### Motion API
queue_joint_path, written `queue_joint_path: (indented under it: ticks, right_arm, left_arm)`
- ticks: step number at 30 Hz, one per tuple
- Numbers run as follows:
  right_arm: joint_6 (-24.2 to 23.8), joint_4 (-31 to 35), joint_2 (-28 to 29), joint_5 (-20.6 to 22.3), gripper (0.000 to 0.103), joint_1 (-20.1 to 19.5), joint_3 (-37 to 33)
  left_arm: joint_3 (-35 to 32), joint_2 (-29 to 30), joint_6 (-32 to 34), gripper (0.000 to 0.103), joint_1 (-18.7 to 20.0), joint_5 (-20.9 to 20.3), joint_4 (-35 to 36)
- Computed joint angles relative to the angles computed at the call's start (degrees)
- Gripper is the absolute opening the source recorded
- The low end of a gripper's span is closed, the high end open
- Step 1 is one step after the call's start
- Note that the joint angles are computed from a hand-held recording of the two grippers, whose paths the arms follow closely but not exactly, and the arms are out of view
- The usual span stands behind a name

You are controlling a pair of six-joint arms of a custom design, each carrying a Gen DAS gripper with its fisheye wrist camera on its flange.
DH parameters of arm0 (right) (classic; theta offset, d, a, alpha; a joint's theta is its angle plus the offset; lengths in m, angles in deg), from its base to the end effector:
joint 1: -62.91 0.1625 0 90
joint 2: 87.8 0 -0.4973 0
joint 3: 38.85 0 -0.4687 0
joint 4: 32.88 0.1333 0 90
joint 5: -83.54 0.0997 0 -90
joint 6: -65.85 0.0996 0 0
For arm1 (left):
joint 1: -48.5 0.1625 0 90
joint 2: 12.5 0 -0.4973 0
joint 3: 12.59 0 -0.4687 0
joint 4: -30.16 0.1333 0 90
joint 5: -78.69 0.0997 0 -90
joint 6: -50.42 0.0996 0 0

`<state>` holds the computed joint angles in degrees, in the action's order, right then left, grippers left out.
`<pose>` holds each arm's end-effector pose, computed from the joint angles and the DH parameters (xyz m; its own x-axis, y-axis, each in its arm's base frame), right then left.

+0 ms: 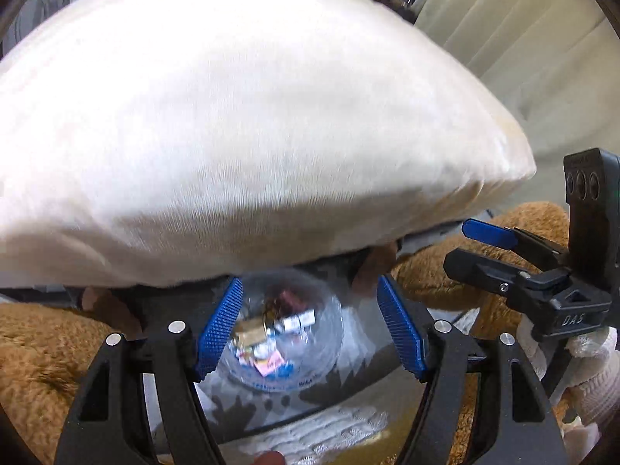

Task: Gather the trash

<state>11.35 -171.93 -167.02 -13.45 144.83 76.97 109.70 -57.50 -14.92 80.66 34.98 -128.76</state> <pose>0.0373 -0.5992 0.2965 -0.6803 -0.6910 0.2445 -0.7173 0.6961 -0.0284 -0.3507 -0.4630 -0.0257 -0.8775 -0.2111 -0.4307 0.0961 0.8023 -0.5892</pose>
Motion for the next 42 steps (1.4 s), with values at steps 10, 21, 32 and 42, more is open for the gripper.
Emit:
queue_joint_path:
  ticks: [10,21,32,42]
  right_arm:
    - [-4.7,-5.2,-3.7,6.7,0.098,0.9,-0.7]
    - [-6.0,-12.5,-3.1,11.6,0.098,2.5,-3.3]
    - [-8.1,-18.5,0.1,14.5,0.098,3.1,-4.3]
    - [-7.2,-22.6,3.7,14.2,0.098,3.0,-5.4]
  left_arm:
    - [-1.5,-2.5,3.0,0.070,-4.4,10.7,3.8]
    - [-1.7,-6.4,5.8,0.078,-6.0,19.8,6.7]
    - [-0.8,-6.6,13.0,0.096,-4.8,24.6,-0.1]
    - [0.3,-3.6,23.9,0.097,-3.1,26.7,-14.4]
